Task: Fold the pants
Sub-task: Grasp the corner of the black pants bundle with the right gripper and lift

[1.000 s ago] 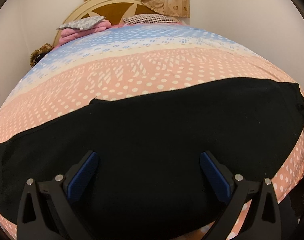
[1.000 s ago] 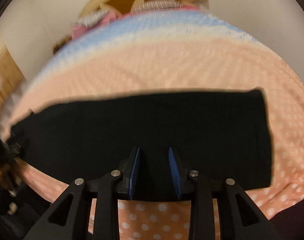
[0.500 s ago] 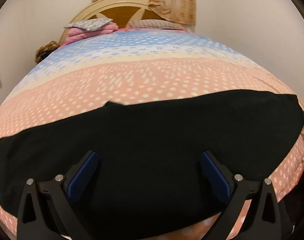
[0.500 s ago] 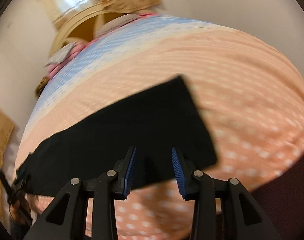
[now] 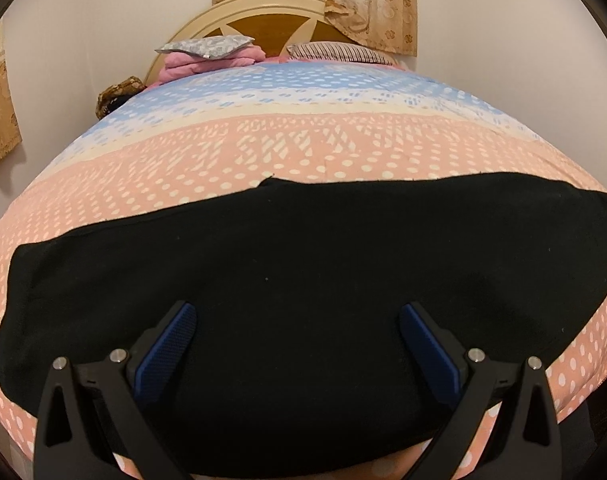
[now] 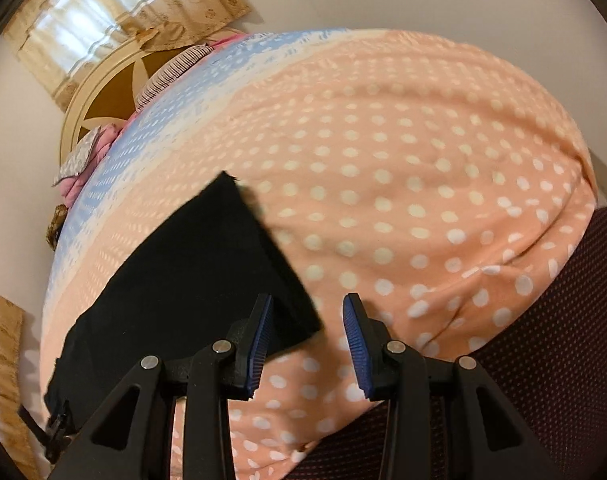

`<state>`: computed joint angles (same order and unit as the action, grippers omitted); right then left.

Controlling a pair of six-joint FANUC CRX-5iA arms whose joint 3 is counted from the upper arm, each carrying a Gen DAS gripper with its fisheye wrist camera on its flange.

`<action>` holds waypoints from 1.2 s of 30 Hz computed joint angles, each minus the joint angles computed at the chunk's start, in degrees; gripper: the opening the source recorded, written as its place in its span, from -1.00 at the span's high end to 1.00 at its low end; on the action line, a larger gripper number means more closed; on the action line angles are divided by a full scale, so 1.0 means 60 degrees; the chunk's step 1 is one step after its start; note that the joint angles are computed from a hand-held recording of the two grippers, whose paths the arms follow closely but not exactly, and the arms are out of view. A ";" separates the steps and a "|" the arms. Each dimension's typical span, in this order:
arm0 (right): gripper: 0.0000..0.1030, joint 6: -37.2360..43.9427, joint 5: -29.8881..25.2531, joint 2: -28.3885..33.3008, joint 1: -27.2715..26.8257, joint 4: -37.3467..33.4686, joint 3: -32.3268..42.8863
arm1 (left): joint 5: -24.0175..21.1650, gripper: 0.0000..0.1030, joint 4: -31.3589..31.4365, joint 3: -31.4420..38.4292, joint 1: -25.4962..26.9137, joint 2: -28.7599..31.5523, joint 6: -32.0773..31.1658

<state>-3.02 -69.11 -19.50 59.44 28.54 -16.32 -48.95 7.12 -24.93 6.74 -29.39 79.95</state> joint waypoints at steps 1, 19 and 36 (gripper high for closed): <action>0.26 -0.0063 0.0348 -0.0191 -0.0077 -0.0112 -0.0198 | 0.0006 -1.00 -0.0024 0.0009 -0.0009 0.0009 0.0029; 0.29 -0.0165 0.3362 -0.0565 -0.0486 0.0748 -0.1528 | 0.0038 -1.00 -0.0031 -0.0045 0.0001 -0.0047 0.0016; 0.73 -0.0734 0.4762 -0.0761 -0.1037 0.1121 -0.2175 | -0.0014 -1.00 0.0129 -0.0028 0.0094 0.0017 -0.0156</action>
<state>-7.42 -40.54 -24.07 53.22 35.26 -29.37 -49.03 7.90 -25.10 7.30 -29.29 79.02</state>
